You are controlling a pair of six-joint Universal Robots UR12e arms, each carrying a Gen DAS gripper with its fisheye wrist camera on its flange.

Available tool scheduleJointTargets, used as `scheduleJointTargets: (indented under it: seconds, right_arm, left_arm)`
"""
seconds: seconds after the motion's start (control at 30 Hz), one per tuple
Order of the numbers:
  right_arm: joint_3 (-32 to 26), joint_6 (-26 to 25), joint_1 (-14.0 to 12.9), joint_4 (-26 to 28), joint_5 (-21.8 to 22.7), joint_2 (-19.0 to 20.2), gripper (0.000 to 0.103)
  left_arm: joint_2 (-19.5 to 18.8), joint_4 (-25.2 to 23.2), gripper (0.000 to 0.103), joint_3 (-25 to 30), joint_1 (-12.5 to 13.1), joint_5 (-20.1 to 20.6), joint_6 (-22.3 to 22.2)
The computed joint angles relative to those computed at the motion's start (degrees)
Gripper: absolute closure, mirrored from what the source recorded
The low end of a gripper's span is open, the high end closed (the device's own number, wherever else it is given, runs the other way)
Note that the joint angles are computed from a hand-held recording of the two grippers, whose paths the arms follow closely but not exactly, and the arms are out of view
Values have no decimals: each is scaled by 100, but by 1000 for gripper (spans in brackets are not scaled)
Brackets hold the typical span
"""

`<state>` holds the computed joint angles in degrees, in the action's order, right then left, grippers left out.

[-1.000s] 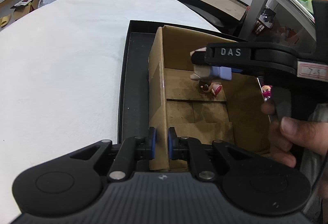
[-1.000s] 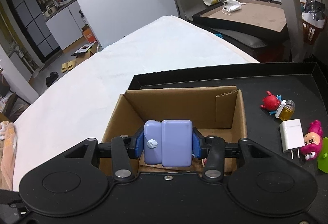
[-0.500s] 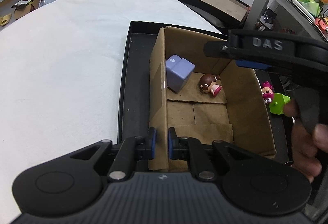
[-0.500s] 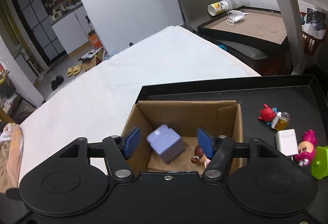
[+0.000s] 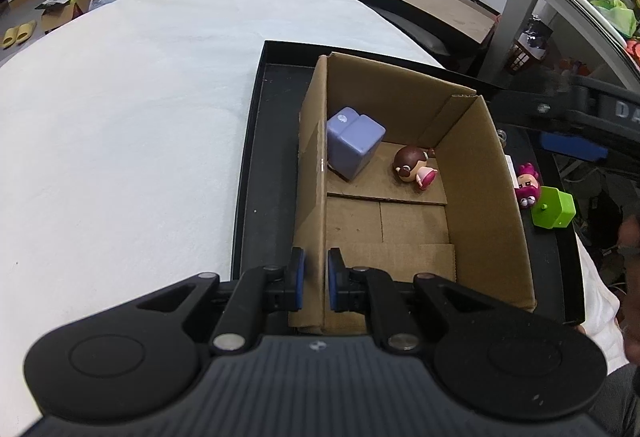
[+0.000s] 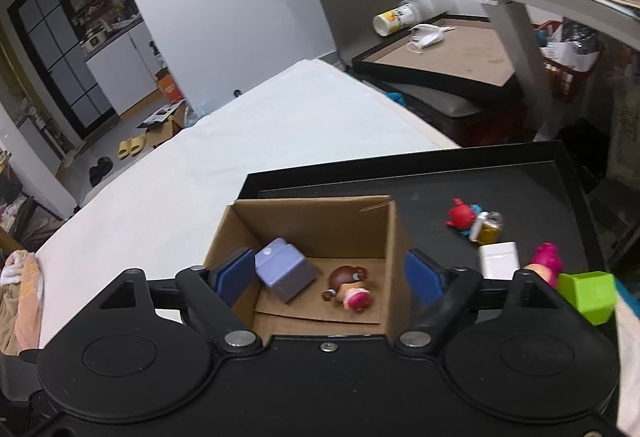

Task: Organize rigid objects
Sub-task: 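Move the right gripper back over the tray to the lime-green cube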

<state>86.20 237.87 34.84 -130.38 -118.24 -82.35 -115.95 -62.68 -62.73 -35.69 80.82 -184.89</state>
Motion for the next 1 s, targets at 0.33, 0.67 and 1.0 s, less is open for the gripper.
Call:
scheduleJointTargets:
  seconds: [0.33,0.67,1.0]
  right_arm:
    - [107,378,-13,464,-283,-209,12]
    - [281,592,-59,620,-329,-389,11]
    - [437,1023,-197,1325,-274,-578,10]
  left_arm:
    - [-21,-64,93,60,-92,280,56]
    - [-64,-111,93,122,-142,441,8]
    - [-100,-142,93,170,-190,609,-19]
